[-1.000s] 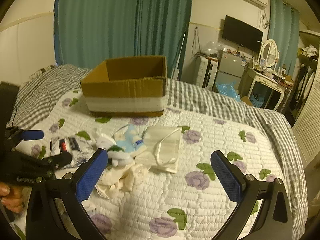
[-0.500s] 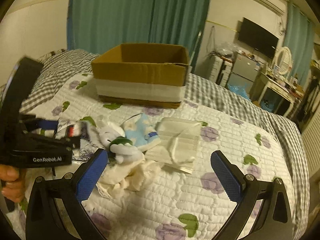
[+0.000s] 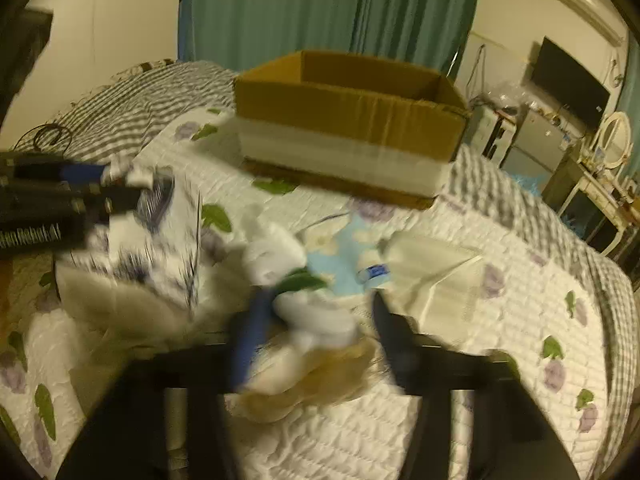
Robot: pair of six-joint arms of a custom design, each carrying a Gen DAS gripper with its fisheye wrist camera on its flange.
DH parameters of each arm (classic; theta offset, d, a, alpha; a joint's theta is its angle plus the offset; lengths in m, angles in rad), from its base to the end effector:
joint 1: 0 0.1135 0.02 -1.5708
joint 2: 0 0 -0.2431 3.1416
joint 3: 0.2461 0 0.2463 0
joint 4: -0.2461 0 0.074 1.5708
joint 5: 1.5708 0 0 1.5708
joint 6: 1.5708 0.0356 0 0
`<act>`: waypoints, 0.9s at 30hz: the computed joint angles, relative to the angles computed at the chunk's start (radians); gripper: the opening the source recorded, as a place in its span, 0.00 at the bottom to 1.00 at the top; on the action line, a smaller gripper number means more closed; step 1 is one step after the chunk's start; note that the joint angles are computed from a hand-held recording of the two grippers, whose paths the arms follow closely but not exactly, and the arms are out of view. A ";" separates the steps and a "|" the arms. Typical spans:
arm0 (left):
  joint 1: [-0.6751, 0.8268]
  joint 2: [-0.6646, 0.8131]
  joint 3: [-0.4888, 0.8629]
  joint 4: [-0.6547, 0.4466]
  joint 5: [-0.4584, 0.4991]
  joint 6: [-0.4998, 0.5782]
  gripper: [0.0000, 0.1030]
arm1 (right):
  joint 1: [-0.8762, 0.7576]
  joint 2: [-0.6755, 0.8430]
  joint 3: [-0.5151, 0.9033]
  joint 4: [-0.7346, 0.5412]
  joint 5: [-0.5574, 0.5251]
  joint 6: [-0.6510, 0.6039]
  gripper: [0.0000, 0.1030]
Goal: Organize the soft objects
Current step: 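Grasp the floral tissue box with the left tool while the right tool grasps the green-banded white sock, then carry the tissue box and sock into the cardboard box and open both tools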
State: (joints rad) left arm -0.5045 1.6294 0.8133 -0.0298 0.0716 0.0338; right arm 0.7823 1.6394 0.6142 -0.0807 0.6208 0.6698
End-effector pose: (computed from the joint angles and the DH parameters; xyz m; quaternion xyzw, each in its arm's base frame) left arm 0.2738 -0.1541 0.1413 0.2607 0.8974 -0.1152 0.3368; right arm 0.1977 0.1672 0.0909 0.0182 0.9291 -0.0766 0.3614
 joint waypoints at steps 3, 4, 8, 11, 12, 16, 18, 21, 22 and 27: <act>0.013 -0.041 -0.014 0.005 -0.006 0.010 0.41 | 0.008 -0.007 -0.011 0.017 -0.024 0.021 0.23; 0.014 -0.057 -0.019 0.008 -0.011 0.014 0.41 | 0.020 -0.014 -0.009 0.005 -0.010 0.035 0.22; 0.004 -0.127 -0.048 0.015 -0.036 0.030 0.41 | 0.075 -0.085 -0.001 -0.070 0.073 0.087 0.20; -0.004 -0.191 -0.066 0.027 -0.051 0.044 0.41 | 0.111 -0.156 0.011 -0.144 0.135 0.126 0.20; -0.006 -0.210 -0.069 0.029 -0.056 0.046 0.41 | 0.122 -0.180 0.017 -0.172 0.155 0.140 0.20; -0.019 -0.276 -0.067 0.035 -0.074 0.053 0.41 | 0.164 -0.249 0.048 -0.259 0.221 0.175 0.20; -0.021 -0.296 -0.057 0.032 -0.075 0.051 0.41 | 0.184 -0.275 0.072 -0.298 0.256 0.181 0.20; -0.019 -0.303 -0.014 0.021 -0.072 0.046 0.41 | 0.202 -0.306 0.105 -0.337 0.302 0.175 0.20; -0.018 -0.301 -0.001 0.018 -0.070 0.044 0.41 | 0.204 -0.318 0.117 -0.350 0.318 0.168 0.20; -0.010 -0.261 0.098 -0.009 -0.055 0.040 0.41 | 0.187 -0.377 0.160 -0.385 0.365 0.116 0.20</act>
